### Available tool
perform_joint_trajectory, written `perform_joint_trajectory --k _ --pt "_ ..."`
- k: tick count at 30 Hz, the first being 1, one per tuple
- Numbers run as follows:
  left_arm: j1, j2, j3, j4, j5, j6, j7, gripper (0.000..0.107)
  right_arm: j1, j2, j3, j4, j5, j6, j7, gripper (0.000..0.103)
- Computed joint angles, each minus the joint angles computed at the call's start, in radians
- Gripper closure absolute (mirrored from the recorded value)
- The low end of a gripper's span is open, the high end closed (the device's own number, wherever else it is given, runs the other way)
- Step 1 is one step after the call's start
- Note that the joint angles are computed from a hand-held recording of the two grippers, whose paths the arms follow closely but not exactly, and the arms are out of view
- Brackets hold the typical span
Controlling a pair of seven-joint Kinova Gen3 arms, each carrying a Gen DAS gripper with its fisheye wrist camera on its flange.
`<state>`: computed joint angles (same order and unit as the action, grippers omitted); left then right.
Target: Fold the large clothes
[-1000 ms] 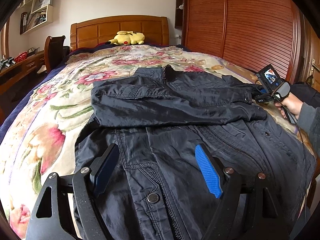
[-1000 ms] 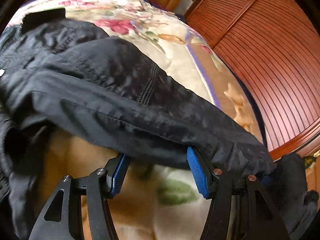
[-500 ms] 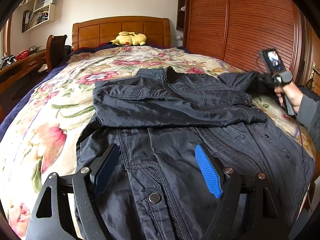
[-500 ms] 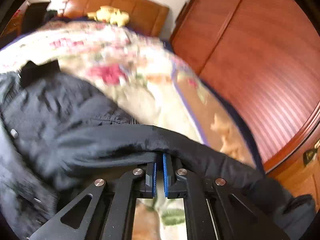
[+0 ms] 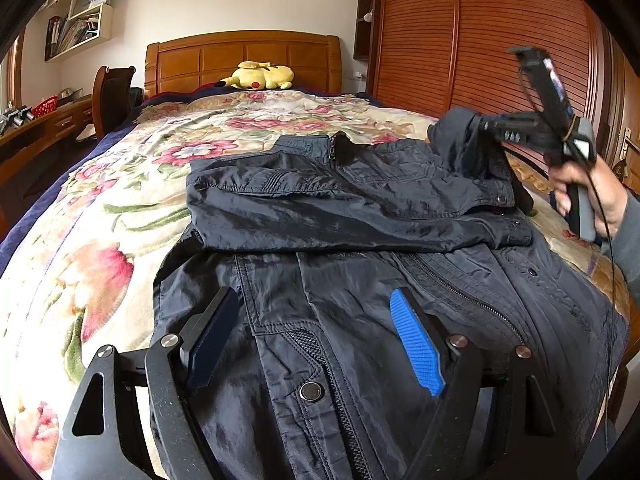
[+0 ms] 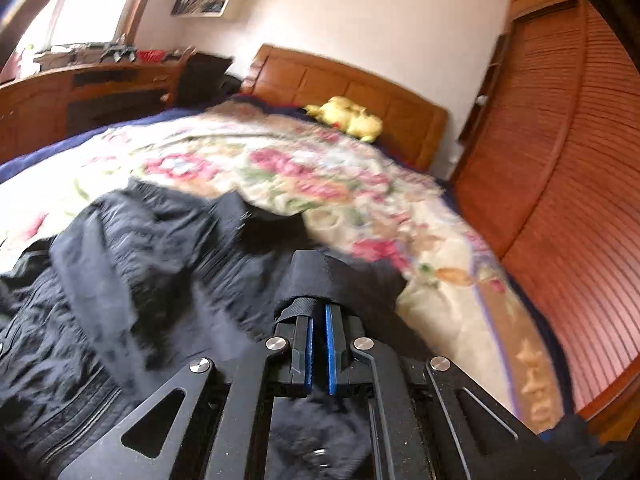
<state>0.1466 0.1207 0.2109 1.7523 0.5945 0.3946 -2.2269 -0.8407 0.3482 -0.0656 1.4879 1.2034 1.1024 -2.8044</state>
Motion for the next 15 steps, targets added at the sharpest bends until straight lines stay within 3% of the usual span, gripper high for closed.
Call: perform_joint_trajectory --k 8,11,15 --pt "-0.008 -0.005 0.0 0.007 0.029 0.006 -0.028 0.028 0.078 0.02 0.018 -0.021 -0.154 -0.092 0.108 0.098" --pt "-0.01 -0.006 -0.002 0.008 0.037 0.01 -0.037 0.028 0.093 0.02 0.019 -0.043 -0.217 -0.083 0.148 0.084" --pt "-0.007 -0.006 -0.005 0.008 0.037 0.008 -0.036 0.028 0.077 -0.026 0.022 0.019 -0.231 -0.101 0.092 0.057"
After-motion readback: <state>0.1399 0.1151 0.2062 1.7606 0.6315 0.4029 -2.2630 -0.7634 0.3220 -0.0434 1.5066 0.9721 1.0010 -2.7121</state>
